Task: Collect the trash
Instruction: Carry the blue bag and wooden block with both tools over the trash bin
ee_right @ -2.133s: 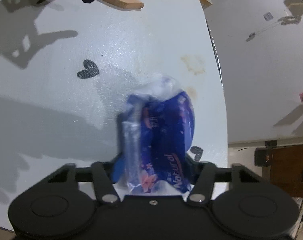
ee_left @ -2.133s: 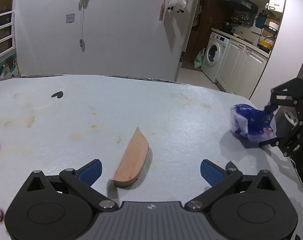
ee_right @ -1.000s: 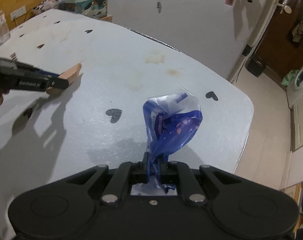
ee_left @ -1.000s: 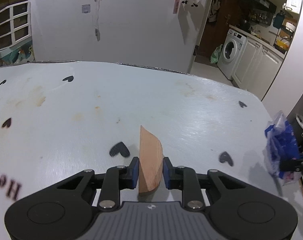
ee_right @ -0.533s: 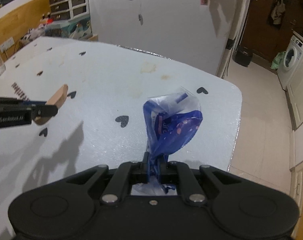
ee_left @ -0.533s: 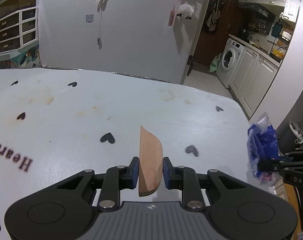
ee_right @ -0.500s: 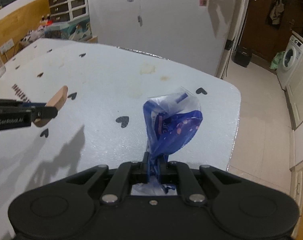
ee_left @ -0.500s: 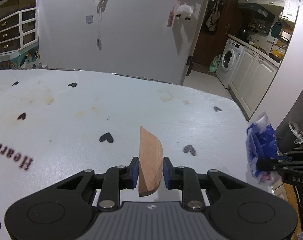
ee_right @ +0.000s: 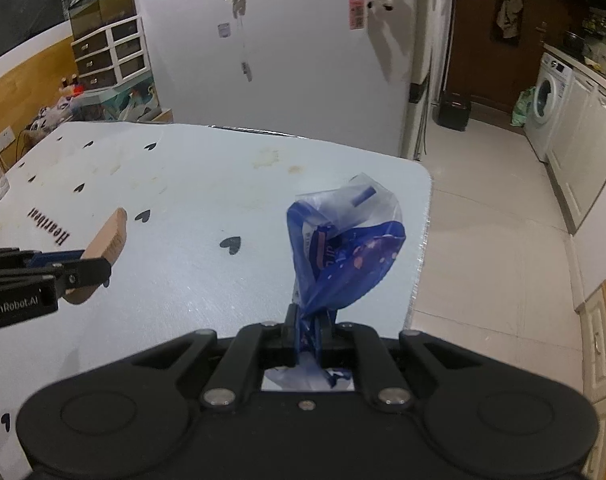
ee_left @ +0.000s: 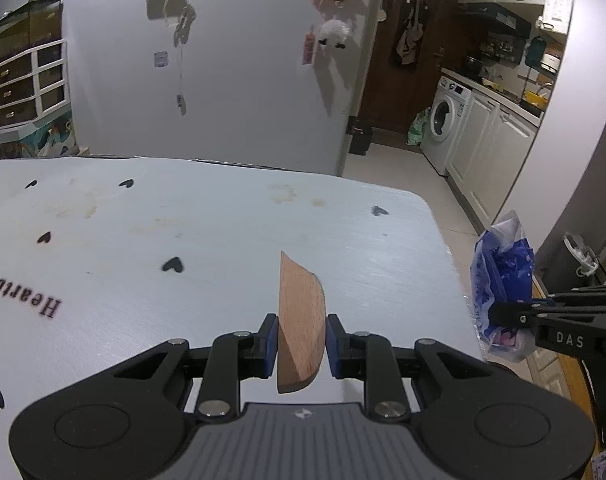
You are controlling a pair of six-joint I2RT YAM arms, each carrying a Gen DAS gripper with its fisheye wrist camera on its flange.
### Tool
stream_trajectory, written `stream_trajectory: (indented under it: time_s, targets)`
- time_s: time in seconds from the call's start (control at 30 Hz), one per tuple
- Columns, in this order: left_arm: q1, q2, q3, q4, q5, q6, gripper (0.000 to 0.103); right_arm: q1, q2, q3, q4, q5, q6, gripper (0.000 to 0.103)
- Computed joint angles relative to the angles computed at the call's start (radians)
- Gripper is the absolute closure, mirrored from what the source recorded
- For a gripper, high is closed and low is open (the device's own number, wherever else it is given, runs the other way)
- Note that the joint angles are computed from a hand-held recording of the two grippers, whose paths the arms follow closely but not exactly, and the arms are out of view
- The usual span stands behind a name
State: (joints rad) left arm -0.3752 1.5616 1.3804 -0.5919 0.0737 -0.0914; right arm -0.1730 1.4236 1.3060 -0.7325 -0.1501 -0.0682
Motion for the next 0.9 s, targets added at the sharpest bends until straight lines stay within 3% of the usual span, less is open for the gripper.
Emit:
stream_trajectory:
  time_s: [0.47,0.9]
  targets:
    - [-0.277,0.019,0.040,-0.015,-0.134,-0.133,0.077,-0.278,-0.137,-0.093,-0.054,-0.157,-0.139,0.096]
    - [-0.505,0.216,0.204,-0.044,-0.221,-0.285,0.077,-0.678,-0.009,-0.034,-0.151,-0.336,-0.429,0.096]
